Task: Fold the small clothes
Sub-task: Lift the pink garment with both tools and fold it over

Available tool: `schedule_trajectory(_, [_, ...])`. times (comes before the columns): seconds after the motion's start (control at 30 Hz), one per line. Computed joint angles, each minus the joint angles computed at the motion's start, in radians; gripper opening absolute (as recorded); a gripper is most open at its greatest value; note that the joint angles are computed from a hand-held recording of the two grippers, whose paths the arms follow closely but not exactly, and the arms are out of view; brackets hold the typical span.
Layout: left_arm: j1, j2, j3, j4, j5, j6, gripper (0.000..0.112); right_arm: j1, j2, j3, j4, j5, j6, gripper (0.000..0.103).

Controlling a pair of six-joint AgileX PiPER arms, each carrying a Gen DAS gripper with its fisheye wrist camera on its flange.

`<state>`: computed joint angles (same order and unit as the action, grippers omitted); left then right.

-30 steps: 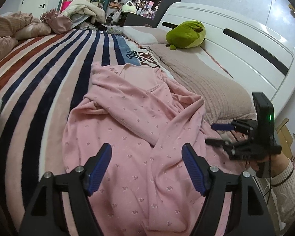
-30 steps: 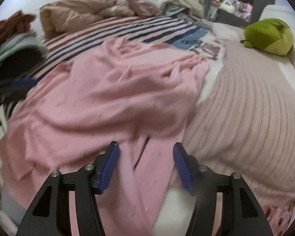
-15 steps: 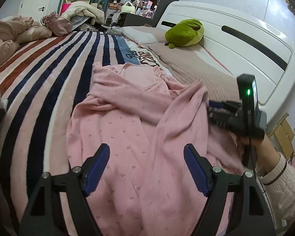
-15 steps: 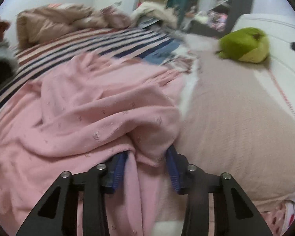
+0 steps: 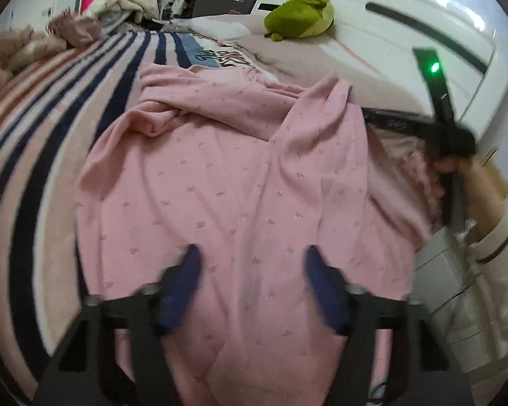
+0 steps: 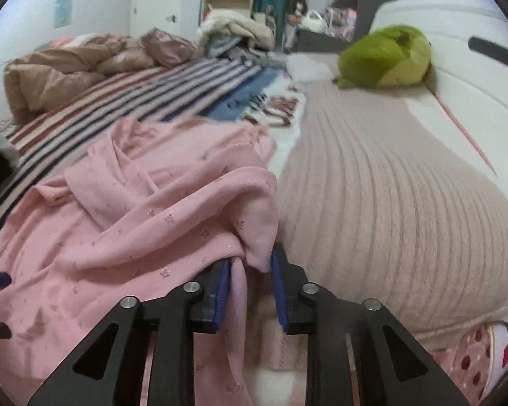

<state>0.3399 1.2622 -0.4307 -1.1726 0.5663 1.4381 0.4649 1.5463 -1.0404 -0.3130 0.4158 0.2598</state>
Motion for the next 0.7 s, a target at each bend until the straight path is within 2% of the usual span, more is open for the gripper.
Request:
schedule_trajectory(0.03, [-0.009, -0.019, 0.01, 0.015, -0.024, -0.007, 0.023, -0.006, -0.007, 0.01, 0.047, -0.004, -0.048, 0.019])
schedule_trajectory(0.07, [0.015, -0.034, 0.016, 0.031, -0.007, -0.01, 0.012, -0.01, -0.025, 0.029, 0.081, -0.018, -0.085, 0.023])
schedule_trajectory(0.1, [0.062, -0.034, 0.011, 0.047, 0.049, -0.011, 0.001, -0.013, -0.049, 0.049, 0.105, -0.024, -0.11, 0.029])
schedule_trajectory(0.17, [0.182, -0.068, 0.028, 0.056, 0.153, 0.021, 0.001, -0.035, -0.091, 0.078, 0.202, -0.022, -0.2, 0.04])
schedule_trajectory(0.2, [0.227, -0.1, 0.041, 0.071, 0.177, 0.031, 0.0, -0.046, -0.111, 0.092, 0.25, -0.02, -0.242, 0.043])
schedule_trajectory(0.3, [0.373, -0.175, 0.059, 0.159, 0.257, 0.023, 0.0, -0.114, -0.198, 0.143, 0.453, 0.014, -0.427, 0.043])
schedule_trajectory(0.4, [0.515, -0.215, 0.069, 0.229, 0.325, 0.045, 0.0, -0.175, -0.269, 0.191, 0.589, 0.054, -0.546, 0.044])
schedule_trajectory(0.53, [0.57, -0.237, 0.088, 0.281, 0.301, 0.04, 0.0, -0.278, -0.335, 0.245, 0.77, 0.161, -0.731, 0.044])
schedule_trajectory(0.57, [0.596, -0.23, 0.087, 0.293, 0.33, 0.056, 0.001, -0.291, -0.346, 0.259, 0.782, 0.181, -0.751, 0.044])
schedule_trajectory(0.6, [0.619, -0.224, 0.086, 0.301, 0.362, 0.081, 0.008, -0.307, -0.358, 0.277, 0.796, 0.209, -0.778, 0.045])
schedule_trajectory(0.63, [0.659, -0.221, 0.087, 0.305, 0.394, 0.113, 0.035, -0.319, -0.37, 0.294, 0.808, 0.233, -0.799, 0.047])
schedule_trajectory(0.7, [0.761, -0.183, 0.086, 0.298, 0.487, 0.19, 0.067, -0.39, -0.381, 0.333, 0.918, 0.323, -0.931, 0.057])
